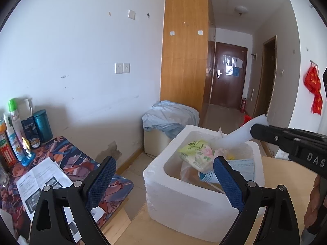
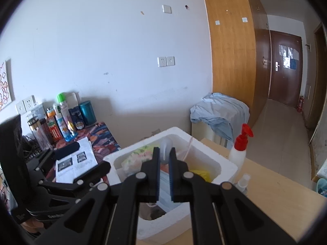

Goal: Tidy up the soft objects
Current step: 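Lower the tissue pack into the box and open the left tool while the right tool lowers the tube, then release the foam tube into the box with the right tool and withdraw both tools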

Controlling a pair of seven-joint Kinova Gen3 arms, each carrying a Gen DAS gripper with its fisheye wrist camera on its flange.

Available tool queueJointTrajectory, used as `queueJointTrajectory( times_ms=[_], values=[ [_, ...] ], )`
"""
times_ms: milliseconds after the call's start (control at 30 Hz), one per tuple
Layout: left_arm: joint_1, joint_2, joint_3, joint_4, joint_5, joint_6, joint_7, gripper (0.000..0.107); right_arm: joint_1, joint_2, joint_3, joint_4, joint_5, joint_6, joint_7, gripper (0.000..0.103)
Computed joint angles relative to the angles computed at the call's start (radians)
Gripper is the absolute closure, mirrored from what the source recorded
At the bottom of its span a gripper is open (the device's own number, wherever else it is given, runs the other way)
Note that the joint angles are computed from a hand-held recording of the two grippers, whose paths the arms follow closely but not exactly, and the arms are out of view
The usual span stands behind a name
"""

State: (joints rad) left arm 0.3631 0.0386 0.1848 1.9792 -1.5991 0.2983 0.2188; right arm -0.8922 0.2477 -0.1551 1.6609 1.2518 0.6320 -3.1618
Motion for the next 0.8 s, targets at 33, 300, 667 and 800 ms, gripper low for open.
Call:
queueJointTrajectory(
  times_ms=[33, 300, 667, 800],
  values=[
    [-0.001, 0.001, -0.001, 0.000, 0.000, -0.004, 0.000, 0.011, 0.004, 0.005, -0.002, -0.005, -0.015, 0.001, 0.017, 0.093],
    [-0.005, -0.003, -0.002, 0.003, 0.001, -0.017, -0.004, 0.011, -0.019, 0.010, 0.007, -0.018, -0.038, 0.047, 0.046, 0.083],
    [-0.014, -0.012, -0.002, 0.013, -0.025, -0.034, 0.021, 0.011, -0.031, -0.009, -0.008, 0.007, 0.036, 0.098, -0.040, 0.038],
    [-0.019, -0.026, 0.001, 0.028, -0.062, -0.038, 0.059, 0.011, -0.028, -0.024, -0.028, 0.019, 0.048, 0.119, -0.061, 0.035]
  ],
)
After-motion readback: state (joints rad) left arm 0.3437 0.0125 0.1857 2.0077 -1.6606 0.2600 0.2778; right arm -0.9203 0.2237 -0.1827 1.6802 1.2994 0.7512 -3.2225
